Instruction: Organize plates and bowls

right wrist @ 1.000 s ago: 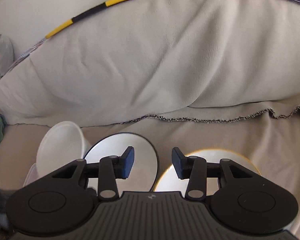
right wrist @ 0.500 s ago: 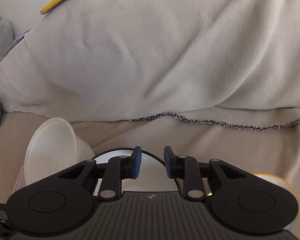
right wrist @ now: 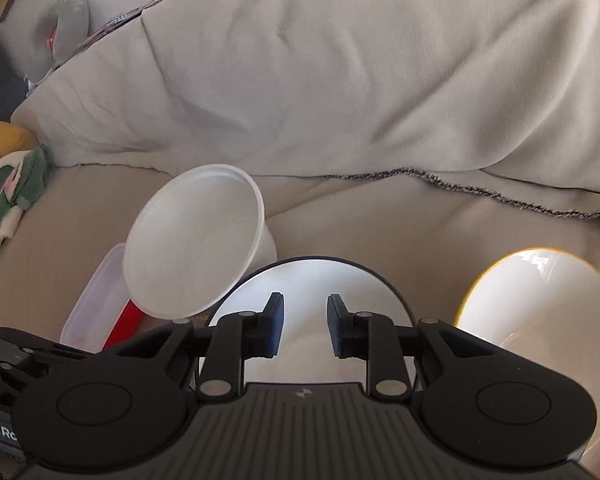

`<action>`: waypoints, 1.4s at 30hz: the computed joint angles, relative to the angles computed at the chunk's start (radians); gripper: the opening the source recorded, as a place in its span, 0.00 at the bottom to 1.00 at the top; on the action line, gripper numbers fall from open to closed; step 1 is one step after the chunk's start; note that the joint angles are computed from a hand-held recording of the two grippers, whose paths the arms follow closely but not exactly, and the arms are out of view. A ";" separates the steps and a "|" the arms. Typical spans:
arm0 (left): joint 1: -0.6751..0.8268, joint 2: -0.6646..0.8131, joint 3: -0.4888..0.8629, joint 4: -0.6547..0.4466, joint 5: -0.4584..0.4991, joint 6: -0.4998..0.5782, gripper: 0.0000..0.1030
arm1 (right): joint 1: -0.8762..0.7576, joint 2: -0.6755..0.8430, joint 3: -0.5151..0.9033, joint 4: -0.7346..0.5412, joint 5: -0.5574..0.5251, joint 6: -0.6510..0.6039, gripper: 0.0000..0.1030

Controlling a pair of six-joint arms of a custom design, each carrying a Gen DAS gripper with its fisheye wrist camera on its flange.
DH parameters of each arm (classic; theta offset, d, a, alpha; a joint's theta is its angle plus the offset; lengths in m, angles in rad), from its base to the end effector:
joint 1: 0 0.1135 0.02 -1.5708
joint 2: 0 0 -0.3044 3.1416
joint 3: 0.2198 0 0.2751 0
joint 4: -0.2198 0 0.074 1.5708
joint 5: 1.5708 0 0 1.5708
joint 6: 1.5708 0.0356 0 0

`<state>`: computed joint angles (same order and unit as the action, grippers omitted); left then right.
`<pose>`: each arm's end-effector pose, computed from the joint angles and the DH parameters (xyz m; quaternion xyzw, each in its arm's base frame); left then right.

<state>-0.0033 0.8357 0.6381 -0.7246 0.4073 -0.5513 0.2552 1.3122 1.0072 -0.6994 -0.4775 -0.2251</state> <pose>0.1553 -0.0146 0.2604 -0.1891 0.9111 -0.2698 0.2477 0.2600 0.0847 0.2952 -0.2861 0.8904 0.2311 0.2681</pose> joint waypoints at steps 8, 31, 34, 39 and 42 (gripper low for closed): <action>0.010 0.012 -0.054 0.126 -0.112 -0.039 0.42 | -0.289 -0.098 -0.100 -0.145 -0.134 0.065 0.32; -0.104 0.058 -0.030 0.040 -0.203 0.073 0.40 | -0.182 -0.073 -0.281 0.034 -0.087 0.154 0.31; -0.208 -0.043 0.051 -0.068 -0.363 0.071 0.40 | -0.303 -0.191 -0.293 -0.027 -0.153 -0.026 0.31; -0.300 -0.031 0.152 0.047 -0.363 0.053 0.40 | -0.572 -0.324 -0.258 -0.001 -0.196 -0.247 0.49; -0.370 0.179 0.190 0.190 -0.343 0.019 0.40 | -0.593 -0.329 -0.310 0.263 -0.007 -0.161 0.59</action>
<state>-0.3733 1.0148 0.8285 -0.5341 0.0647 -0.5327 -0.3383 0.9831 0.6974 -0.4363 -0.4843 -0.3858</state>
